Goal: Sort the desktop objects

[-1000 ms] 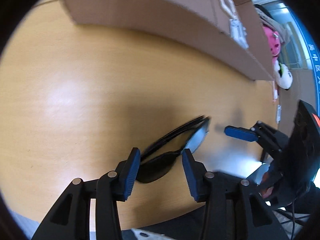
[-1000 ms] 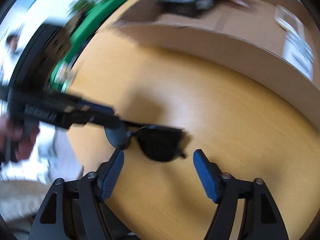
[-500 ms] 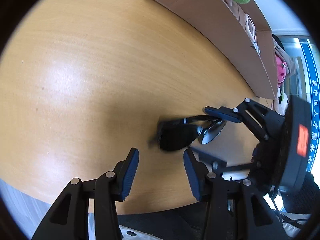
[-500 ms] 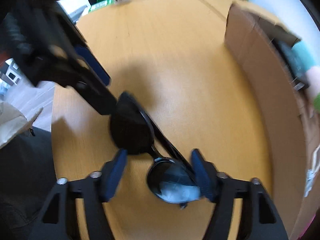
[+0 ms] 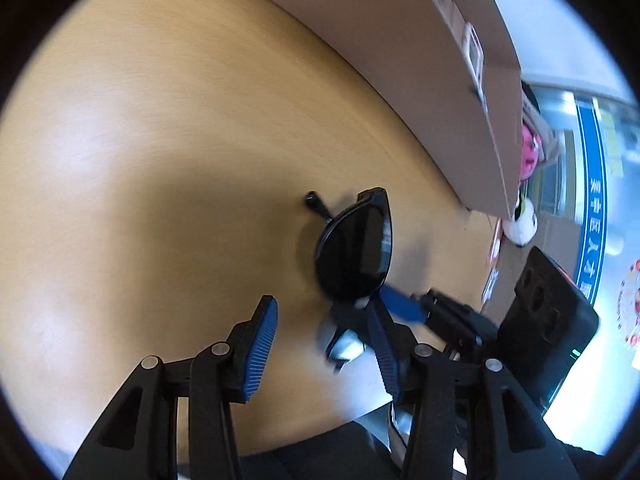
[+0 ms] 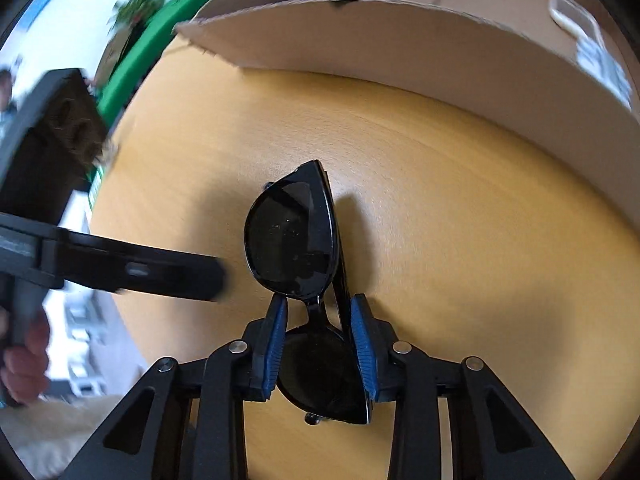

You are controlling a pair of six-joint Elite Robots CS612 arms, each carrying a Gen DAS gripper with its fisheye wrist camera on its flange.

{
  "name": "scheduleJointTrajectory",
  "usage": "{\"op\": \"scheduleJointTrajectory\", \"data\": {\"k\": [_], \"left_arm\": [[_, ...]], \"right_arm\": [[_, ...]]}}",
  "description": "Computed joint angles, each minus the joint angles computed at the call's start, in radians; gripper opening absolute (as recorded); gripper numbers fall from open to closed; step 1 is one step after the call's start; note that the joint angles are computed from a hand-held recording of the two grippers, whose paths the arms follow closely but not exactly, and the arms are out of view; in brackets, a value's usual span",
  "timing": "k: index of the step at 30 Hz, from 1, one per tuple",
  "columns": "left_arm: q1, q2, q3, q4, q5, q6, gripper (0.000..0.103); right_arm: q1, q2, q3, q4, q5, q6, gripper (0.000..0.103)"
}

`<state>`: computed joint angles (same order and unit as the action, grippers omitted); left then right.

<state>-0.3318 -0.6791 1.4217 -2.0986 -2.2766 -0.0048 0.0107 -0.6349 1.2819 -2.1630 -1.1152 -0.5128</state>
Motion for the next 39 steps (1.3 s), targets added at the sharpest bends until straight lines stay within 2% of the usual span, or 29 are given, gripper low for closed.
{"op": "scheduleJointTrajectory", "data": {"k": [2, 9, 11, 12, 16, 20, 22, 30, 37, 39], "left_arm": [[-0.003, 0.014, -0.025, 0.024, -0.020, 0.035, 0.043], [-0.010, -0.025, -0.020, -0.001, -0.045, 0.125, 0.030], [-0.011, -0.043, -0.019, -0.017, -0.038, 0.140, 0.027], [-0.012, -0.045, -0.028, -0.028, -0.038, 0.136, 0.026], [-0.023, -0.036, -0.085, -0.040, -0.072, 0.136, 0.025], [-0.035, -0.003, -0.170, -0.007, -0.086, 0.167, 0.025], [-0.037, 0.014, -0.209, 0.020, -0.099, 0.185, 0.025], [-0.055, 0.124, -0.423, 0.168, -0.128, 0.226, 0.025], [-0.070, 0.263, -0.645, 0.313, -0.107, 0.207, 0.025], [-0.071, 0.305, -0.711, 0.369, -0.097, 0.209, 0.025]], "right_arm": [[-0.012, -0.005, 0.010, 0.004, 0.060, 0.036, 0.035], [-0.030, -0.047, 0.041, -0.038, 0.142, 0.074, 0.034], [-0.033, -0.059, 0.044, -0.064, 0.167, 0.088, 0.029], [-0.035, -0.066, 0.047, -0.082, 0.182, 0.097, 0.023], [-0.028, -0.067, 0.013, -0.149, 0.226, 0.173, 0.023], [-0.023, -0.045, -0.034, -0.201, 0.238, 0.256, 0.023], [-0.034, -0.046, -0.033, -0.223, 0.240, 0.281, 0.022], [-0.033, 0.048, -0.228, -0.164, 0.199, 0.374, 0.022], [-0.028, 0.167, -0.439, -0.015, 0.160, 0.420, 0.022], [-0.025, 0.215, -0.519, 0.050, 0.151, 0.426, 0.022]]}}
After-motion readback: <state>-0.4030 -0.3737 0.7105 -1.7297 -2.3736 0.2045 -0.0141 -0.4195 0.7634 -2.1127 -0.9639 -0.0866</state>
